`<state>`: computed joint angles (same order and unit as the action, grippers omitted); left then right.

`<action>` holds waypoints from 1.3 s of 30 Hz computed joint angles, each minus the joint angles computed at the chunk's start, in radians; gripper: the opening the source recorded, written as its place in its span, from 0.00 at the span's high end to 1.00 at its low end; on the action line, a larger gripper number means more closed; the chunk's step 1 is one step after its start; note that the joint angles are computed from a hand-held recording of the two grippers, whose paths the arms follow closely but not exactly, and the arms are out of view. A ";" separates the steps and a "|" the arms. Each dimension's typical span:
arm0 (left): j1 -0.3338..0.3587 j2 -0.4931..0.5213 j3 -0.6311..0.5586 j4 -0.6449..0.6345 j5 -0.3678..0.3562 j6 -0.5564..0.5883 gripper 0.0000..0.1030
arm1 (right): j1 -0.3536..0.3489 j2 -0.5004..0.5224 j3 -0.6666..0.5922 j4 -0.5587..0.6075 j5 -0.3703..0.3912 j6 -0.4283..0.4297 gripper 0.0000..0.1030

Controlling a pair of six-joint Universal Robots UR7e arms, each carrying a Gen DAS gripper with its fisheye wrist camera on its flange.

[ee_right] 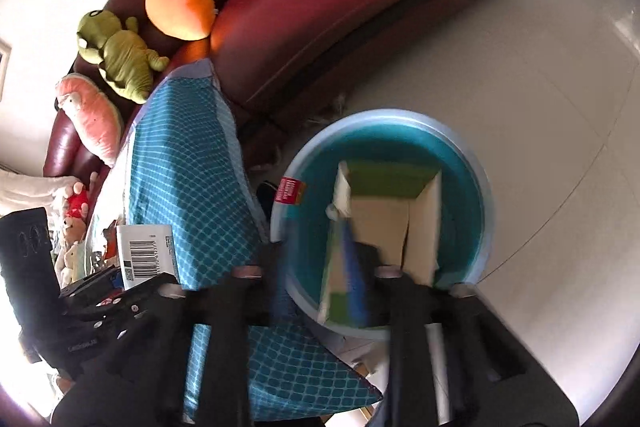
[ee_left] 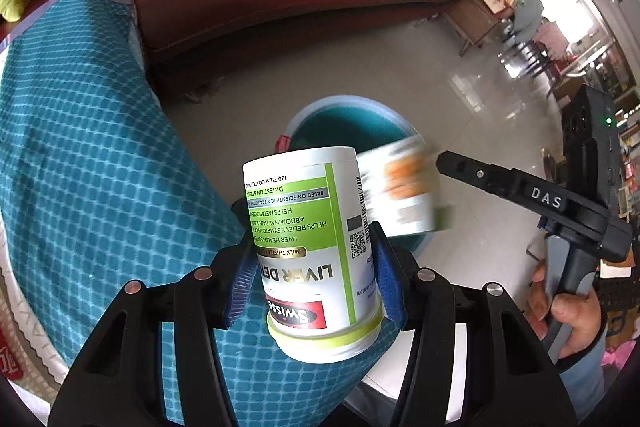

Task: Collect trash
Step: 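Move both items over the teal bucket and release them inside, then return both tools to the bed and grasp the clear plastic bag with the right gripper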

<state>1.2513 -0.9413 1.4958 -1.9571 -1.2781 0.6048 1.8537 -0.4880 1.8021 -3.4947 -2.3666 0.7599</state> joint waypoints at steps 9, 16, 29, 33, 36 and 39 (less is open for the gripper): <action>-0.015 0.020 0.042 -0.028 0.009 -0.013 0.47 | 0.015 -0.006 0.033 -0.029 -0.048 0.007 0.40; -0.041 0.039 0.083 -0.055 0.010 -0.025 0.47 | 0.012 -0.017 0.064 -0.021 -0.066 0.058 0.30; -0.096 0.051 0.179 -0.197 -0.008 -0.003 0.16 | 0.013 -0.029 0.102 -0.032 -0.085 0.121 0.30; -0.079 0.048 0.160 -0.166 -0.003 -0.005 0.14 | 0.016 -0.028 0.092 -0.016 -0.087 0.132 0.27; -0.066 0.044 0.148 -0.156 0.004 -0.003 0.12 | 0.020 -0.028 0.077 0.013 -0.091 0.136 0.26; -0.052 0.039 0.134 -0.137 0.009 -0.009 0.11 | 0.022 -0.030 0.067 0.051 -0.088 0.155 0.23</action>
